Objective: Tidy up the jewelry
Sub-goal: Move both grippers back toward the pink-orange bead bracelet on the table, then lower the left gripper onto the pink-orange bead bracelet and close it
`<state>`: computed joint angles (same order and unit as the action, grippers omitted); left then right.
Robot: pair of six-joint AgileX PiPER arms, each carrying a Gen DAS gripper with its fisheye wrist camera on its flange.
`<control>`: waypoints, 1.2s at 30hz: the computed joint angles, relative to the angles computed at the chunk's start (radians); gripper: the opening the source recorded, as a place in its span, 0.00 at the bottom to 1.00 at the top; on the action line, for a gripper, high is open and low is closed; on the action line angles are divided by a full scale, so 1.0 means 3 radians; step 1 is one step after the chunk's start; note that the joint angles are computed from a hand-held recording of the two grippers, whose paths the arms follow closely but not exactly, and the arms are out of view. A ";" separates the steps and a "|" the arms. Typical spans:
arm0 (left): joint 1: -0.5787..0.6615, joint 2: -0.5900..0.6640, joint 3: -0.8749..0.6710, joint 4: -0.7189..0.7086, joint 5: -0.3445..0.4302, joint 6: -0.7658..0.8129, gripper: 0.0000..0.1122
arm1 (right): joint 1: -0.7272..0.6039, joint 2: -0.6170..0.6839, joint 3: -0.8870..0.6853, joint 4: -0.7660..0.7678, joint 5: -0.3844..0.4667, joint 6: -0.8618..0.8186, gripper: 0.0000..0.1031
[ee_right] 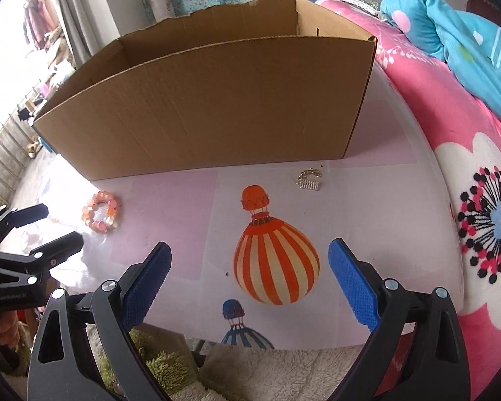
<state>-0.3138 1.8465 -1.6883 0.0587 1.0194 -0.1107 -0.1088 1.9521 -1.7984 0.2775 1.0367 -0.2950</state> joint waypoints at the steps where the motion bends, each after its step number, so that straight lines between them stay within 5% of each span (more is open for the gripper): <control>1: -0.0004 0.0020 -0.0022 0.0002 0.0015 -0.0021 0.81 | 0.0002 0.0018 -0.0021 -0.0027 0.0007 0.0032 0.89; 17: 0.0027 0.0273 -0.0373 0.0033 0.0300 -0.0139 0.82 | 0.0218 0.0336 -0.0401 -0.0656 0.0225 0.0524 0.93; 36: 0.0158 0.0228 -0.0285 -0.0022 0.0281 -0.0058 0.81 | 0.0151 0.0545 -0.0727 -0.0611 0.0403 0.0430 0.93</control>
<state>-0.2664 1.9149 -1.7737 0.0521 1.1038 -0.1280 -0.0636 2.1155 -2.0165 0.0942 1.1575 -0.1660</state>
